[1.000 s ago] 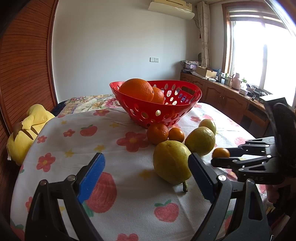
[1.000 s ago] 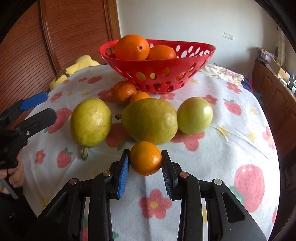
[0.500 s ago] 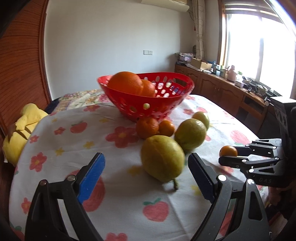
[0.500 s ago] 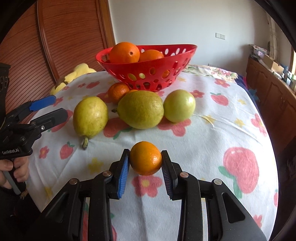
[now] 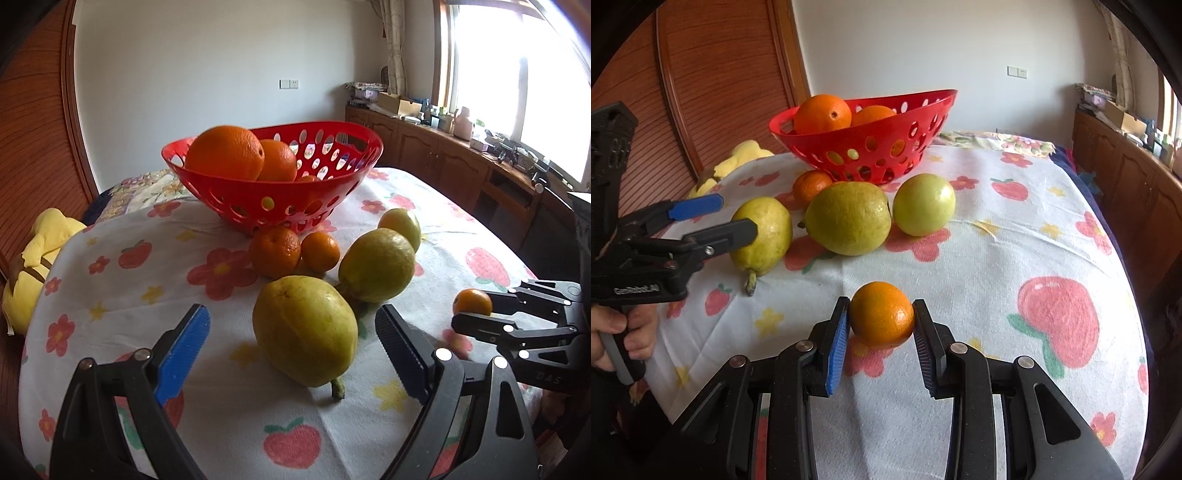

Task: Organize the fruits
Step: 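Close the left tool on the yellow pear while the right tool grasps the tangerine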

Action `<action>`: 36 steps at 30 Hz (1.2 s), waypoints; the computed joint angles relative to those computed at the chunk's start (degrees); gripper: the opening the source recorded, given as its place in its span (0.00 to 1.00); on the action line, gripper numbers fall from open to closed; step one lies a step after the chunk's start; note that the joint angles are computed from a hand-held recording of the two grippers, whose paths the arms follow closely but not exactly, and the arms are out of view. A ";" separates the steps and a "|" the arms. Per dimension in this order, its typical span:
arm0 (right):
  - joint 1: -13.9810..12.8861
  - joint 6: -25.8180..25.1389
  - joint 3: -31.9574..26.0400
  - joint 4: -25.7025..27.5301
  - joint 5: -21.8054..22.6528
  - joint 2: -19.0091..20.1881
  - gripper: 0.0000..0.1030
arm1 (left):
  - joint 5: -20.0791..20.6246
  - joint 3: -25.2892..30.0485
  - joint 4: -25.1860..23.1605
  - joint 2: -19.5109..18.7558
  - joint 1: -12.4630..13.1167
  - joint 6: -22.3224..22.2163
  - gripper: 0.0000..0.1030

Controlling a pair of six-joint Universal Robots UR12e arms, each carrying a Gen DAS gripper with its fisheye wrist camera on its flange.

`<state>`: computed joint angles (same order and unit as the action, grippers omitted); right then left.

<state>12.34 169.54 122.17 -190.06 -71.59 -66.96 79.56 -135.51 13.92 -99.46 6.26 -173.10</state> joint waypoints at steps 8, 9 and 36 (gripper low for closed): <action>-0.22 0.87 0.00 -0.58 0.42 0.18 0.32 | -0.51 0.71 -1.98 -0.77 0.24 -0.36 0.89; -0.20 0.92 -0.03 -0.61 0.42 0.20 0.32 | -0.65 0.77 -2.20 -0.80 0.26 -0.32 0.89; -0.47 1.54 0.08 -0.92 0.86 0.22 0.32 | -4.21 1.18 -5.47 -0.61 0.86 0.63 0.64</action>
